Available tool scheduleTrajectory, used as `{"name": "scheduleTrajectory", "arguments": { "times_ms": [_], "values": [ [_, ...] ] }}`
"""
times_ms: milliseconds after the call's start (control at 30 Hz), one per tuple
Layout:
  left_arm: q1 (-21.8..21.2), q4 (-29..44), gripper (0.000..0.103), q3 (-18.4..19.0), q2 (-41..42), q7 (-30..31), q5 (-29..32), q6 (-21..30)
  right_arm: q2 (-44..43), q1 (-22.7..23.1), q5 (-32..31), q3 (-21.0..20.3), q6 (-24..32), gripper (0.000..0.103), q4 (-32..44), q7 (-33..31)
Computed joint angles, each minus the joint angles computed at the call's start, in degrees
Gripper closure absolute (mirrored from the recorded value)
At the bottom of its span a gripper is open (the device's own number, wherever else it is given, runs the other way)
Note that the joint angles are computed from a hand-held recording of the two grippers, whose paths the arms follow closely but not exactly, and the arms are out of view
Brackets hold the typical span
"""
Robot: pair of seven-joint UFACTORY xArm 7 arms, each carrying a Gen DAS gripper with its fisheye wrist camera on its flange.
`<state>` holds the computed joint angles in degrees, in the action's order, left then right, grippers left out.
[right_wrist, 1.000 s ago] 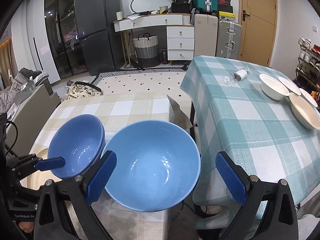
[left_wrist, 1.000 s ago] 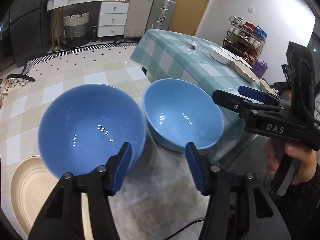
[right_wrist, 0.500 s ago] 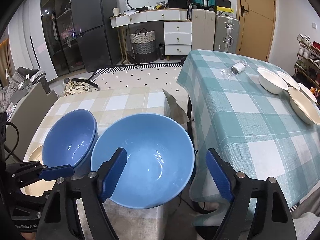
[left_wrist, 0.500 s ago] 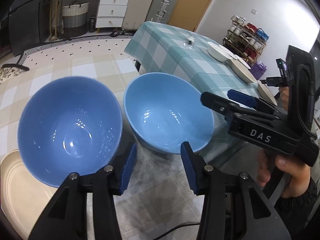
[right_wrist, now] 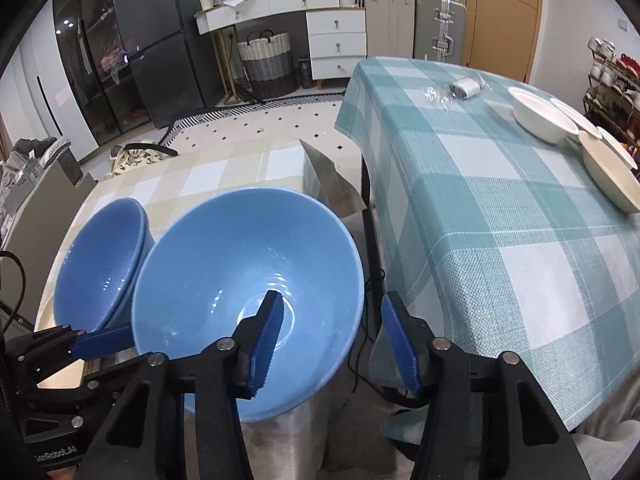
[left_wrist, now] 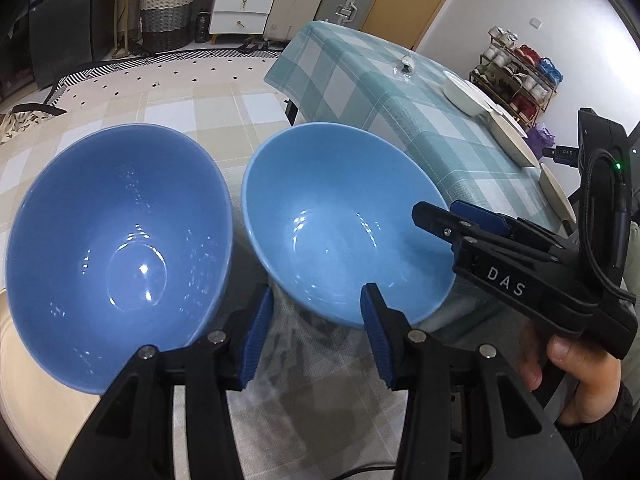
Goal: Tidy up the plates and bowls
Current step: 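Close both grippers on opposite rims of the lighter blue bowl, then lift the lighter blue bowl and carry it over the darker blue bowl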
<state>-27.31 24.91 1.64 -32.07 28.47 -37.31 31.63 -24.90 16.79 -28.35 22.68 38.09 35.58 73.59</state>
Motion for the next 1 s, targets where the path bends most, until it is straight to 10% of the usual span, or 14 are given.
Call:
{"name": "scheduleTrajectory", "arguments": {
  "times_ms": [500,1000],
  "values": [
    [-0.07,0.16,0.075,-0.39,1.37,-0.06,1.36,-2.44,2.41,-0.47,-1.78,-0.61,0.06,0.087,0.39,-0.20],
    [-1.48,-1.40,0.075,-0.36,-1.82,-0.03,3.85,-3.76,-0.58,0.74,-2.65,1.14,4.34,0.087,0.61,2.15]
  ]
}}
